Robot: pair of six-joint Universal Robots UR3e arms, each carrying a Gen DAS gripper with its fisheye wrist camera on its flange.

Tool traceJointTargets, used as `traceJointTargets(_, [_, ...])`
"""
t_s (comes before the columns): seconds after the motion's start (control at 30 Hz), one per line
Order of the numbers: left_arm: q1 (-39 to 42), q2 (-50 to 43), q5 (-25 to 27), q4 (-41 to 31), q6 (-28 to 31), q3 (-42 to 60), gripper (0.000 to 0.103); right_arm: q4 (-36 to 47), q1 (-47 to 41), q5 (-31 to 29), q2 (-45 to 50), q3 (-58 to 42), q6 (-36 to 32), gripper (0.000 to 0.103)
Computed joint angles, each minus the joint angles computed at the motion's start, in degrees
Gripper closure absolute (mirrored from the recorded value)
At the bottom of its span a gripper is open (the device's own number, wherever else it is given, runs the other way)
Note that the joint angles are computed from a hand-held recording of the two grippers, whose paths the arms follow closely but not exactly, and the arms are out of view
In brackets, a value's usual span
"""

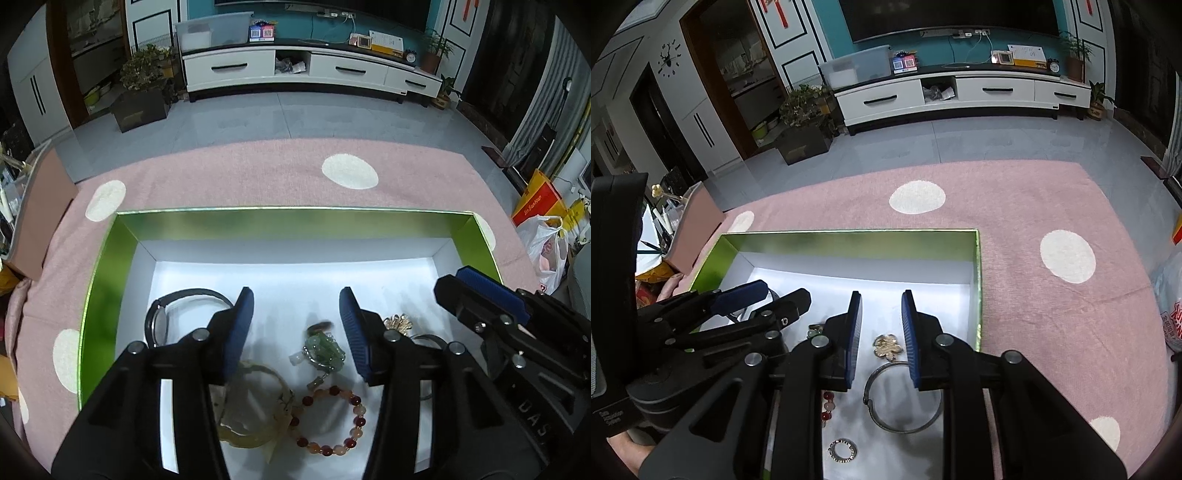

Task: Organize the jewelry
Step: 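Open both tools to drop the ring and brooch into the box, then withdraw both open tools from the box toward the remaining bracelets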

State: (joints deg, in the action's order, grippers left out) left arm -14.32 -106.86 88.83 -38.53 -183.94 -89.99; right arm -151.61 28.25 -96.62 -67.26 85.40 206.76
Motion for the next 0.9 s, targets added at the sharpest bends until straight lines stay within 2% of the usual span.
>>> traceJointTargets(0.23, [-1.08, 2.84, 1.4, 0.36, 0.6, -2.52, 0.051, -3.45, 1.41, -1.48, -5.4, 5.75, 0.26, 0.081])
traceJointTargets(0.3, [-1.28, 5.06, 1.75, 1.06, 0.79, -4.73, 0.044, -4.23, 2.1, -2.19, -7.49, 7.92, 0.25, 0.081])
traceJointTargets(0.47, [-1.45, 12.42, 1.56, 2.34, 0.91, -10.42, 0.033, -6.12, 3.93, -3.28, -13.64, 14.14, 1.14, 0.08])
traceJointTargets(0.53, [-1.74, 15.79, 1.86, 2.4, 1.04, -12.66, 0.029, -6.42, 4.97, -3.98, -15.72, 15.97, 1.68, 0.067])
traceJointTargets(0.67, [-2.33, 24.28, 1.47, 1.27, 1.32, -17.68, 0.019, -6.63, 7.46, -5.57, -20.53, 20.45, 2.84, 0.062])
traceJointTargets(0.77, [-2.81, 30.89, 1.77, -0.7, 1.13, -21.05, 0.01, -6.0, 9.61, -6.78, -23.91, 23.17, 4.32, 0.054])
traceJointTargets(0.83, [-2.82, 34.5, 1.59, -3.06, 0.84, -22.4, 0.008, -5.6, 11.38, -8.03, -26.4, 25.04, 5.48, 0.047])
traceJointTargets(0.9, [-2.42, 38.96, 0.98, -5.89, 0.56, -24.37, 0.005, -4.72, 13.07, -9.41, -28.16, 26.12, 6.58, 0.045])
